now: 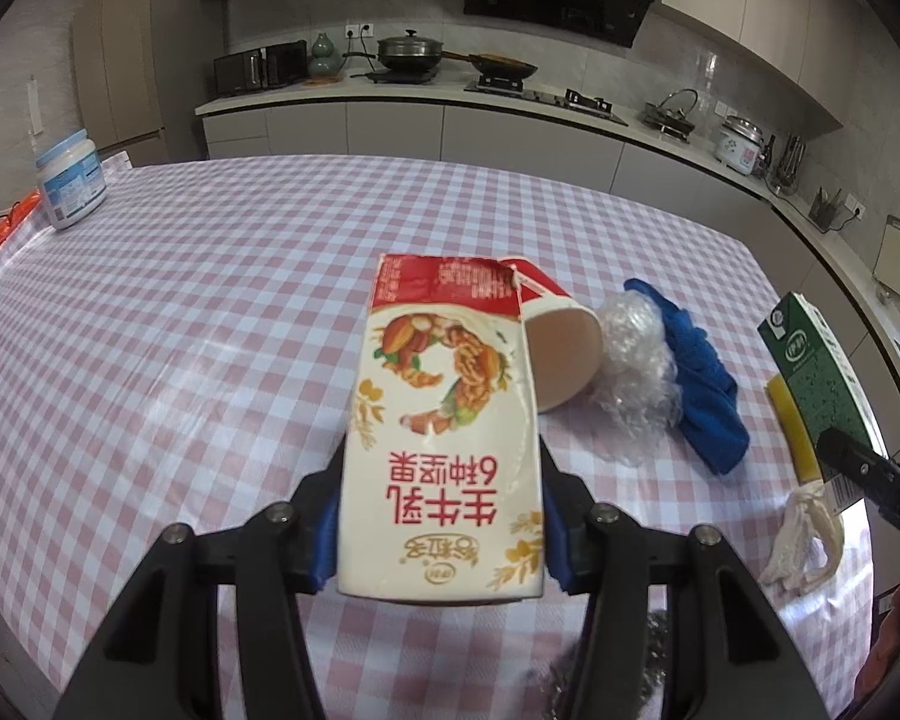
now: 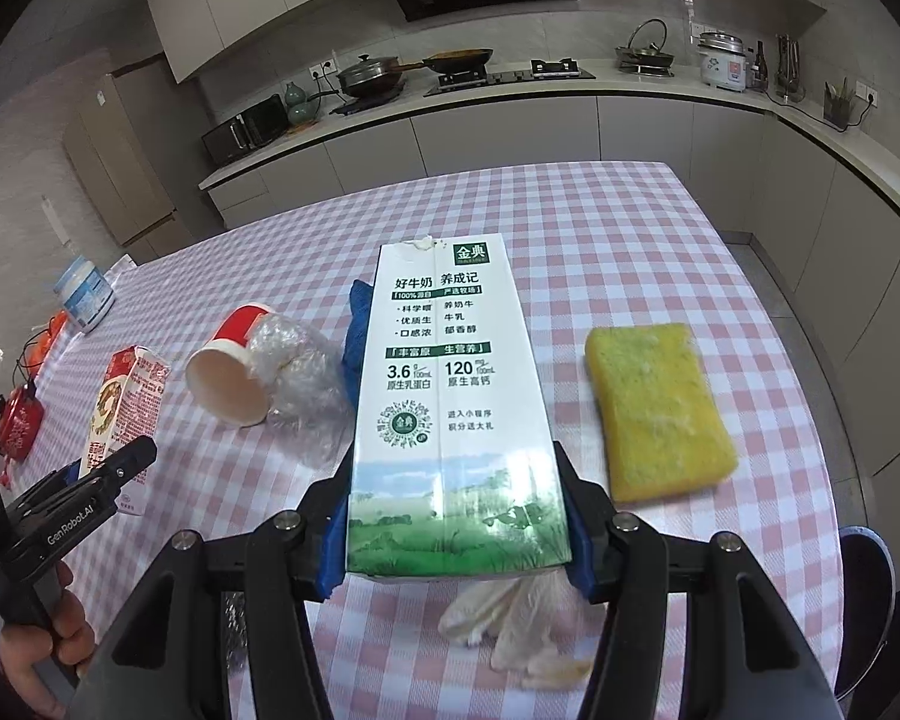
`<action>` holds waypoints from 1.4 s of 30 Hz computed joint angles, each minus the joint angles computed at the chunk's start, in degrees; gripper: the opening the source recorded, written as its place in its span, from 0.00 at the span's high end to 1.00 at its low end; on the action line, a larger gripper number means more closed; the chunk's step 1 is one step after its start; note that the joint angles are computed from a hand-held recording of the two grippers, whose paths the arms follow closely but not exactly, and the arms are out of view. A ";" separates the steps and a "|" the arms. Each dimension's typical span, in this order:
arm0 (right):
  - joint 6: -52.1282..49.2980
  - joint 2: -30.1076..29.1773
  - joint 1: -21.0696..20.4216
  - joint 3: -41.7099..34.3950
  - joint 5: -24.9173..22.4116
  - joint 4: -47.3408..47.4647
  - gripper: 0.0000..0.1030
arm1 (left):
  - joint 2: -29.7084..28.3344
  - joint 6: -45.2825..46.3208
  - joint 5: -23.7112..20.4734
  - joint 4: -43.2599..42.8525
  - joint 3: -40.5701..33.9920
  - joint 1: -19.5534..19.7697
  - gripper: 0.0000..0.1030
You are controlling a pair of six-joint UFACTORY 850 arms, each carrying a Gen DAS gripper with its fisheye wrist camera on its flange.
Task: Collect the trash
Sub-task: 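Lift both cartons and carry them over the black bin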
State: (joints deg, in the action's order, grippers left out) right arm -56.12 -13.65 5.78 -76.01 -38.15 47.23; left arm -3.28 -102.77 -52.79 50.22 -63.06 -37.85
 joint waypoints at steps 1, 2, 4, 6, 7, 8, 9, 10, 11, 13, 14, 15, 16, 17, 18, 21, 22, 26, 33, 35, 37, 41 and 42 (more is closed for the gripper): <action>-0.49 0.23 -0.40 0.07 -0.36 0.28 0.43 | 0.12 -0.43 -0.51 0.20 -0.14 -0.54 0.48; -1.13 0.65 -0.88 0.34 -0.79 0.62 0.43 | 0.25 -0.84 -0.88 0.44 -0.27 -0.98 0.48; -2.07 1.31 -1.68 0.74 -1.53 1.31 0.44 | 0.40 -1.71 -1.47 1.05 -0.53 -1.77 0.48; -3.04 2.40 -2.46 1.57 -2.11 1.87 0.44 | 0.50 -2.34 -1.78 1.61 -0.74 -2.43 0.48; -3.39 2.82 -2.91 1.81 -2.48 2.10 0.44 | 0.41 -2.54 -2.04 1.86 -1.11 -2.92 0.48; -3.66 3.10 -3.33 1.91 -2.91 2.27 0.44 | 0.31 -2.68 -2.30 2.07 -1.41 -3.35 0.48; -4.09 3.43 -3.83 2.12 -3.32 2.52 0.44 | 0.20 -2.78 -2.43 2.25 -1.66 -3.70 0.48; -4.54 3.77 -4.37 2.33 -3.71 2.78 0.44 | 0.11 -2.78 -2.47 2.34 -1.90 -4.00 0.48; -4.80 3.97 -4.81 2.38 -4.01 2.94 0.44 | -0.19 -2.79 -2.54 2.42 -2.41 -4.42 0.48; -5.63 4.64 -5.96 2.87 -4.64 3.49 0.44 | -0.77 -2.45 -2.55 2.53 -3.23 -5.07 0.48; -5.91 4.96 -6.43 3.12 -4.87 3.64 0.44 | -1.36 -2.46 -2.77 2.55 -3.90 -5.68 0.47; -6.25 5.25 -6.98 3.41 -5.11 3.77 0.44 | -1.82 -2.28 -2.67 2.57 -4.43 -6.05 0.48; -6.53 5.50 -7.56 3.65 -5.35 3.90 0.44 | -2.39 -1.96 -2.52 2.59 -5.10 -6.41 0.48; -6.78 5.69 -8.22 3.85 -5.61 3.98 0.44 | -2.94 -1.58 -2.34 2.62 -5.70 -6.71 0.48; -6.95 5.84 -8.85 4.00 -5.86 3.96 0.44 | -3.42 -1.33 -2.18 2.63 -6.22 -6.96 0.48; -7.37 6.26 -10.77 4.41 -6.33 3.81 0.44 | -5.31 -0.27 -0.98 2.46 -8.26 -7.62 0.48; -7.44 6.37 -11.32 4.50 -6.41 3.77 0.44 | -6.14 0.32 -0.48 2.39 -9.16 -7.82 0.48; -7.38 6.43 -14.04 4.43 -6.82 3.63 0.44 | -9.09 2.36 1.31 2.06 -12.37 -8.67 0.48; -6.90 6.03 -18.98 3.91 -6.73 2.96 0.44 | -14.73 7.59 4.87 0.47 -19.30 -9.66 0.48; -6.78 5.84 -20.46 3.73 -6.66 2.80 0.44 | -16.51 9.31 5.76 -0.20 -21.57 -9.97 0.48; -6.87 5.58 -22.11 3.44 -6.56 2.83 0.44 | -18.05 11.29 6.44 -0.93 -23.70 -10.22 0.48; -6.31 4.50 -25.57 2.36 -6.56 2.45 0.44 | -21.93 15.59 7.58 -2.76 -29.08 -10.89 0.48; -6.15 4.17 -26.49 2.08 -6.57 2.36 0.44 | -23.06 16.79 7.89 -3.36 -30.62 -11.14 0.48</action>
State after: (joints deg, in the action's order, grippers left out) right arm -62.28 -9.48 -20.71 -73.93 -44.72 49.58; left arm -26.34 -85.98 -44.90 46.86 -93.68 -49.00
